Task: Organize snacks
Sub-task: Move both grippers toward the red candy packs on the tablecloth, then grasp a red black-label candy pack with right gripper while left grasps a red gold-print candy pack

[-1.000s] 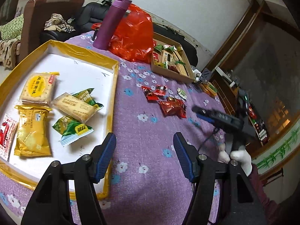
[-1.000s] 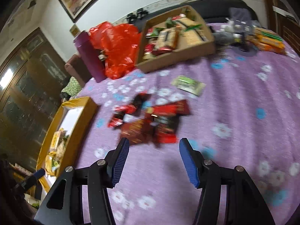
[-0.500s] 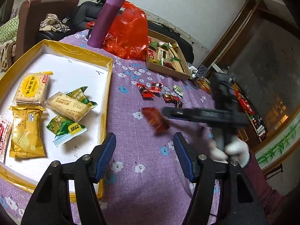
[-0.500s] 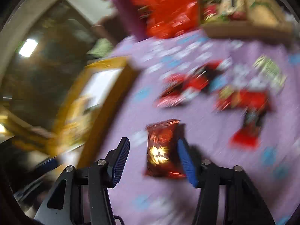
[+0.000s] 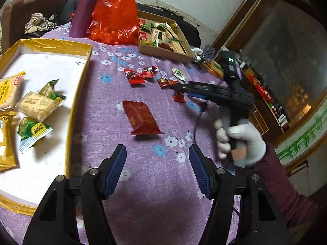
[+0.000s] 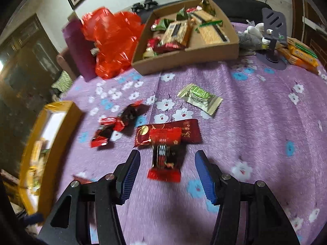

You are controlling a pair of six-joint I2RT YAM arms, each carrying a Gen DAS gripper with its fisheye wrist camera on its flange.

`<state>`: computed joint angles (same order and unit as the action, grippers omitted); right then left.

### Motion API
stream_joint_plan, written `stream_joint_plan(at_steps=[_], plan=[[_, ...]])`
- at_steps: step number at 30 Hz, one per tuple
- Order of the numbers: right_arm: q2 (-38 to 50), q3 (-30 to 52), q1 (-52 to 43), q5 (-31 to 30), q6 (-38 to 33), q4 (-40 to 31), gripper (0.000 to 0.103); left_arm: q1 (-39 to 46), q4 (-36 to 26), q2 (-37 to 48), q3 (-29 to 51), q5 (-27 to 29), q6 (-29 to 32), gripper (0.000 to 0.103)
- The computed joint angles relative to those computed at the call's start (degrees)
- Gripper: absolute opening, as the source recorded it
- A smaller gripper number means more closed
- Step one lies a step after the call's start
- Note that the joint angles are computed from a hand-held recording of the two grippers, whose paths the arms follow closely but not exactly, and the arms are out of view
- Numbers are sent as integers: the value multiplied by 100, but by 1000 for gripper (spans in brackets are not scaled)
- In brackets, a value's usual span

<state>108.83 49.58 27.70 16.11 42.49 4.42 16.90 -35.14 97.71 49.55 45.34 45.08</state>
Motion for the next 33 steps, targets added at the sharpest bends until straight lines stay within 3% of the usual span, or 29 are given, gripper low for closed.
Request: stream_joint_plan(at_steps=[2,3,4,9,14,19,20,21,23,26,33], plan=[[296,276,56,191,-81,-196,57,-123,111,-24,-22,-73,-145,63],[369,325,134,326,-82,-265,50,-191,198,-3,-19,-113,-240,63],[403,396,230,566,-90,-384,25,-261,286,31,1,-155,-350,63],[73,-123,258,521,140,11,26,-843,1256,177,-76,-597,-1162,62],[-234,-722,240,334,184,707,26,-1615,2387,501,-102,-1496,-1855,62],[-425,-1007,161,82,191,1161,26,-2152,2891,927,-50,-2337,-1811,61],[-437,-1029,154,42,186,1206,26,-2201,3213,821,-255,-2458,-1747,42],[-437,-1034,153,18,178,1233,26,-2242,3296,776,-326,-2634,-1733,33],[-437,-1034,167,-16,149,1266,26,-2141,3134,745,-267,-2490,-1758,28],[-469,-1060,218,-75,96,1357,26,-1932,3123,590,-328,-2301,-1835,28],[-587,-1090,451,175,-9,1468,26,-989,2431,24,-280,-1188,-1810,28]])
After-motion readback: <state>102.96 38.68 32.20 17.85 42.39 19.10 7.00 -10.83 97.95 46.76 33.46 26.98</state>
